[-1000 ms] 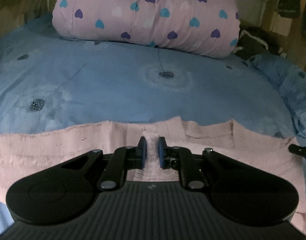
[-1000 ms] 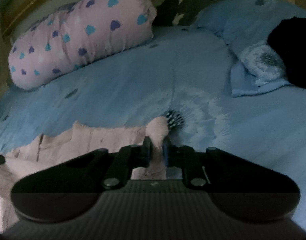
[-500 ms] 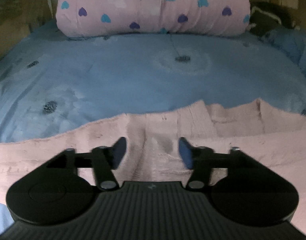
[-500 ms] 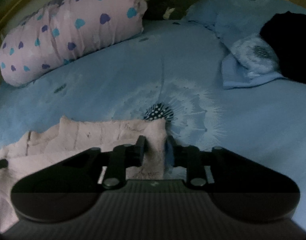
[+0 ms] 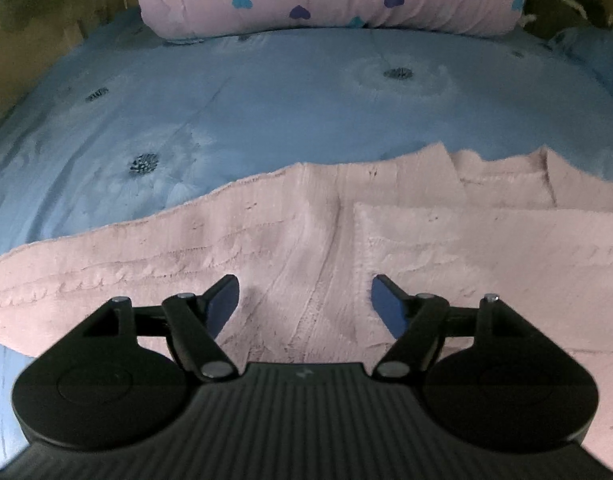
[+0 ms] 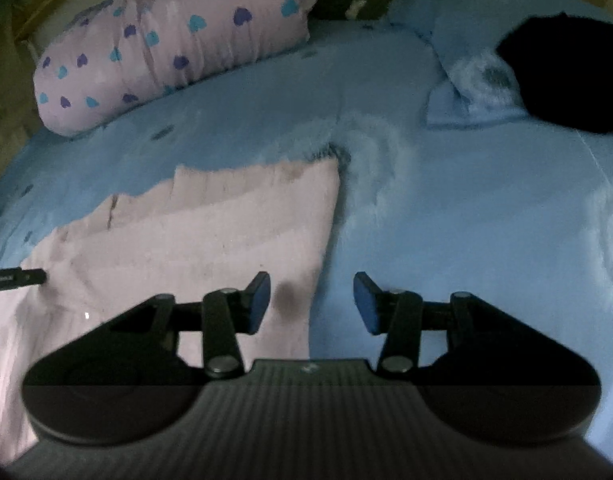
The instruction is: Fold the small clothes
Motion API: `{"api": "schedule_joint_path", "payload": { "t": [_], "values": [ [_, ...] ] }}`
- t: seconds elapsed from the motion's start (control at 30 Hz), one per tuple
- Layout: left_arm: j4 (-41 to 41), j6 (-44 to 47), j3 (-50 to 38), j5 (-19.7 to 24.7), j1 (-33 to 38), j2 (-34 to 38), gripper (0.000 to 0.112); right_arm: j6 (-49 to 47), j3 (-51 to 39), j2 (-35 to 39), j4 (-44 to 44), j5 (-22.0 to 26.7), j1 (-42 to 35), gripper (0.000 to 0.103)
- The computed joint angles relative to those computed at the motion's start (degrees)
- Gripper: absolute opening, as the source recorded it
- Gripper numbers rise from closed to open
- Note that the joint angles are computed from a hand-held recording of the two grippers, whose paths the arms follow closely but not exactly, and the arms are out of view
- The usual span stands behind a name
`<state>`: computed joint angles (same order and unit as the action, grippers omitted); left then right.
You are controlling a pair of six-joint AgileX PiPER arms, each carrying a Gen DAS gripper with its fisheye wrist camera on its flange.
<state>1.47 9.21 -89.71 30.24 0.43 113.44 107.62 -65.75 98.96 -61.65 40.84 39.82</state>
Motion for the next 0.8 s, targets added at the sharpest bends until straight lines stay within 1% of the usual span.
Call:
{"api": "schedule_joint_path", "payload": {
  "t": [0.1,0.17,0.2,0.27,0.37,0.43,0.5,0.57,0.63,0.73,0.8],
  "values": [
    [8.58,-6.53,1.33,-2.08,-2.02,0.27,0.081,0.69,0.73,1.32,0.31,-0.01,0.29,0.048],
    [12.84,-9.9,2.14,-3.45,-2.83,0.52,0.082,3.67,1.65,2.3,-2.93,0.52,0.87,0.047],
    [13.19,-10.26,1.87,-3.4,-2.89,0.79,0.083,4.79,1.85,2.84,-4.39,0.97,1.29,0.047],
    [10.98,-9.06,0.66,-2.12,-2.43,1.13,0.083,5.47,1.52,3.62,-5.47,2.14,1.94,0.048],
    [5.71,-5.35,-1.6,1.16,-0.9,0.82,0.083,5.45,0.88,3.0,-3.42,2.56,1.91,0.049],
    [6.04,-5.65,-1.13,1.36,-0.2,-0.49,0.083,5.65,1.03,1.55,-1.21,2.26,1.61,0.051],
    [7.96,-7.13,-0.79,1.88,0.62,-1.9,0.083,6.11,0.96,0.34,0.17,3.3,2.3,0.052],
    [6.71,-6.22,-0.71,2.8,2.48,-3.44,0.083,6.24,0.8,-0.77,0.73,5.11,3.63,0.053],
    [4.72,-4.54,-1.25,4.6,4.49,-4.71,0.083,6.85,0.74,-1.69,0.65,6.8,5.28,0.057],
    [2.27,-2.74,-3.35,8.61,7.82,-6.22,0.083,7.75,-0.04,-2.74,0.8,10.39,8.58,0.063],
    [0.17,-1.09,-4.63,11.14,10.19,-7.25,0.083,8.17,-1.03,-3.03,1.27,12.82,10.8,0.065]
  ]
}}
